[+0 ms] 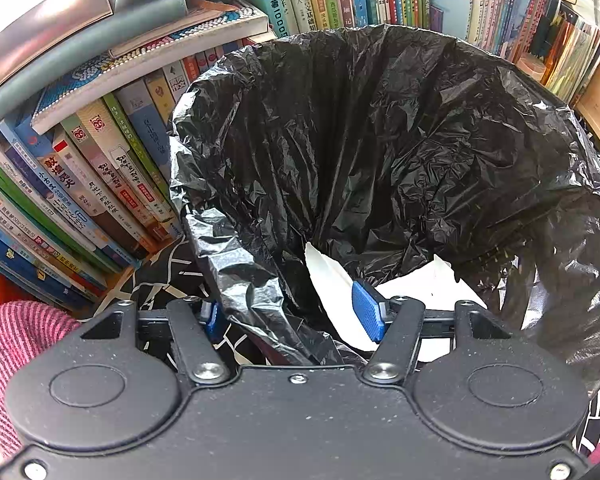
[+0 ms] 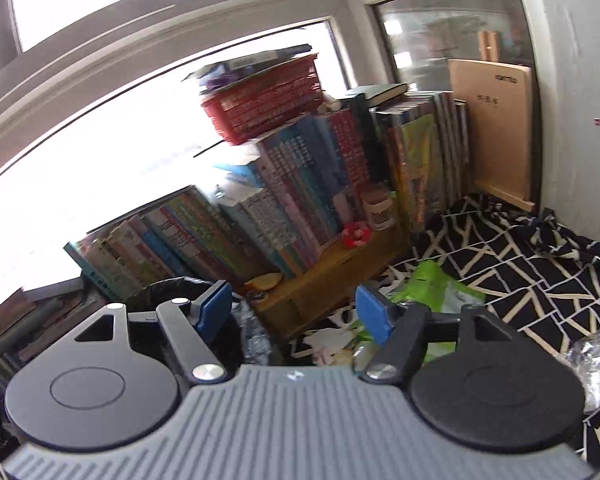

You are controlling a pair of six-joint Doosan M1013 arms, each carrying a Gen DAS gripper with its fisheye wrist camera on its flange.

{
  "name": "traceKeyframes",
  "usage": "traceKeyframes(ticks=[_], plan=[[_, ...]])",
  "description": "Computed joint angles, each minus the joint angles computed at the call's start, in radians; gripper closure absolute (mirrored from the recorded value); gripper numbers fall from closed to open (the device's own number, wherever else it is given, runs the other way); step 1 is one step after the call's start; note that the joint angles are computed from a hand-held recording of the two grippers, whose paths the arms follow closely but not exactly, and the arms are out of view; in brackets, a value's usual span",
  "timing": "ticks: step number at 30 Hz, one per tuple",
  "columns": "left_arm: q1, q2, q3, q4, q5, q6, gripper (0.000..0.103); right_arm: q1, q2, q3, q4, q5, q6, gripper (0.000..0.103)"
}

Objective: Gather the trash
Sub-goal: 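Lower the right gripper to the pile and grasp the gold wrapper strip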

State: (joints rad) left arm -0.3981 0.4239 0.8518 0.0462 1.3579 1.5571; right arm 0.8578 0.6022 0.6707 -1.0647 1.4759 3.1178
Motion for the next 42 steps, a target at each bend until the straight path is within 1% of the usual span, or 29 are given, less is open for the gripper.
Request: traceKeyframes(ticks=[2, 4, 5, 8, 10, 13, 15, 17, 19, 21, 23, 24, 25, 29, 33, 38, 39, 40, 42], plan=[[0.0, 0.0, -0.001, -0.001, 0.002, -0.002, 0.043, -0.004, 0.001, -0.005, 0.009, 0.077, 0.021, 0.021], [-0.001, 0.0, 0.0, -0.001, 0.003, -0.004, 0.043, -0.011, 0.005, -0.012, 0.047, 0.156, 0.046, 0.019], [0.0, 0.002, -0.004, 0.0, 0.005, -0.004, 0.043, -0.015, 0.0, -0.001, 0.077, 0.177, 0.064, 0.019], [0.0, 0.002, -0.004, -0.001, 0.005, -0.004, 0.042, -0.033, -0.011, 0.035, 0.195, 0.208, 0.107, 0.018], [0.0, 0.001, -0.003, 0.0, 0.006, -0.003, 0.042, -0.047, -0.016, 0.065, 0.277, 0.201, 0.132, 0.018], [0.0, 0.005, -0.008, 0.0, 0.009, -0.003, 0.042, -0.069, -0.029, 0.114, 0.393, 0.158, 0.161, 0.019], [0.0, 0.005, -0.008, 0.001, 0.009, -0.003, 0.042, -0.083, -0.043, 0.153, 0.469, 0.099, 0.189, 0.019], [0.0, 0.005, -0.008, 0.0, 0.009, -0.002, 0.042, -0.098, -0.062, 0.198, 0.528, 0.024, 0.235, 0.022], [0.0, 0.005, -0.009, 0.001, 0.009, -0.001, 0.042, -0.108, -0.085, 0.249, 0.563, -0.058, 0.282, 0.028], [0.0, 0.005, -0.008, 0.002, 0.008, 0.0, 0.042, -0.118, -0.105, 0.291, 0.581, -0.133, 0.319, 0.03], [0.0, 0.005, -0.008, 0.002, 0.008, 0.0, 0.042, -0.127, -0.114, 0.317, 0.59, -0.182, 0.332, 0.031], [0.0, 0.005, -0.008, 0.002, 0.008, 0.0, 0.042, -0.131, -0.113, 0.319, 0.594, -0.187, 0.333, 0.031], [0.0, 0.005, -0.009, 0.002, 0.009, 0.0, 0.042, -0.136, -0.107, 0.315, 0.6, -0.178, 0.327, 0.031], [0.0, 0.005, -0.009, 0.005, 0.01, 0.0, 0.042, -0.152, -0.071, 0.278, 0.619, -0.082, 0.294, 0.035], [-0.002, 0.006, -0.011, 0.012, 0.013, 0.002, 0.042, -0.166, -0.055, 0.28, 0.636, -0.032, 0.262, 0.041], [-0.005, 0.009, -0.015, 0.023, 0.02, 0.0, 0.042, -0.17, -0.027, 0.256, 0.627, 0.023, 0.199, 0.045], [-0.006, 0.009, -0.016, 0.025, 0.02, 0.0, 0.042, -0.172, -0.024, 0.254, 0.631, 0.028, 0.185, 0.048], [-0.006, 0.009, -0.016, 0.026, 0.02, -0.001, 0.042, -0.174, -0.023, 0.255, 0.637, 0.03, 0.175, 0.055], [-0.007, 0.009, -0.016, 0.03, 0.02, -0.001, 0.042, -0.178, -0.021, 0.257, 0.652, 0.034, 0.167, 0.064]])
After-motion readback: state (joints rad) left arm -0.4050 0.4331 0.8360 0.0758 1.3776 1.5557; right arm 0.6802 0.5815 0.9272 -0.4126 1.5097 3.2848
